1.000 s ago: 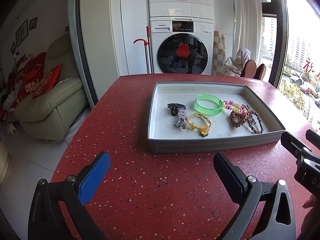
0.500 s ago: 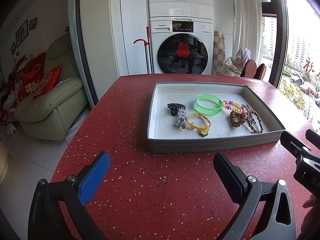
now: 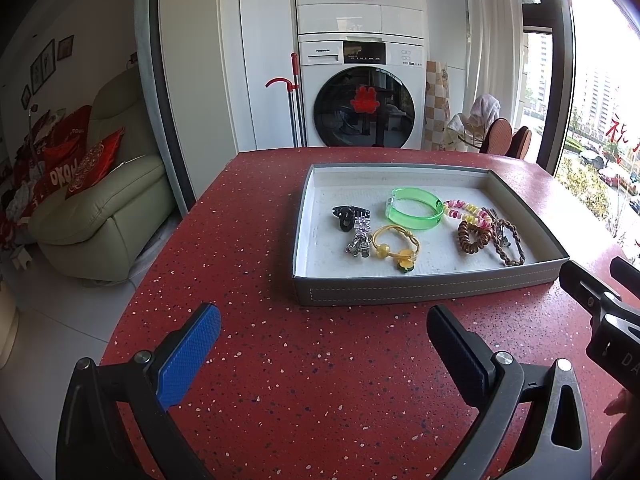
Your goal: Organize jewelry
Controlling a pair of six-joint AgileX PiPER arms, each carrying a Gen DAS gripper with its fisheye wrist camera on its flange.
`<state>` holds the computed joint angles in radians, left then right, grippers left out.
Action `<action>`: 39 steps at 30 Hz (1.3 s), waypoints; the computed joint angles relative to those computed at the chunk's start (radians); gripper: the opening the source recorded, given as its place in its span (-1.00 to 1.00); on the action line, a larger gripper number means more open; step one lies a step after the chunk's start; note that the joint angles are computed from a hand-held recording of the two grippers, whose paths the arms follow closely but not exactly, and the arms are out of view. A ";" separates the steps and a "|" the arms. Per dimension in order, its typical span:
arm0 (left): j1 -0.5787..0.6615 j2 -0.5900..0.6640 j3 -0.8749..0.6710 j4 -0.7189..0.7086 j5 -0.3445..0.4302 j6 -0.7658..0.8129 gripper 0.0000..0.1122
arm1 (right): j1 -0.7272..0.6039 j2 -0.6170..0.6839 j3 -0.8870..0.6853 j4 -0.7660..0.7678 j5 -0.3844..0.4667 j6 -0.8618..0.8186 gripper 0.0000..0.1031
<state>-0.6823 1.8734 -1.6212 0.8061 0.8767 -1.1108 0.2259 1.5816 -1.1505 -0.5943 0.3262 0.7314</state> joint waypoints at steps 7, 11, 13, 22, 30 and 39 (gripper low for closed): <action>-0.003 -0.003 0.001 0.001 0.001 -0.001 0.84 | 0.000 0.000 0.000 -0.005 -0.001 0.003 0.74; -0.003 -0.004 0.003 0.002 0.002 -0.001 0.84 | 0.001 0.001 -0.002 -0.003 0.002 0.003 0.74; -0.002 -0.003 0.002 0.000 0.000 0.001 0.84 | 0.001 0.001 -0.002 -0.002 0.001 0.002 0.74; -0.005 -0.003 0.000 -0.001 0.005 0.004 0.84 | 0.001 0.001 -0.002 -0.002 0.001 0.002 0.74; -0.004 -0.002 -0.001 -0.001 0.007 0.003 0.84 | 0.002 0.000 -0.003 -0.005 0.002 0.005 0.74; -0.003 -0.001 -0.003 -0.003 0.008 0.005 0.84 | 0.004 0.000 -0.002 -0.012 0.007 0.010 0.74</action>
<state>-0.6850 1.8723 -1.6244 0.8032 0.8848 -1.1062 0.2300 1.5812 -1.1528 -0.6068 0.3332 0.7410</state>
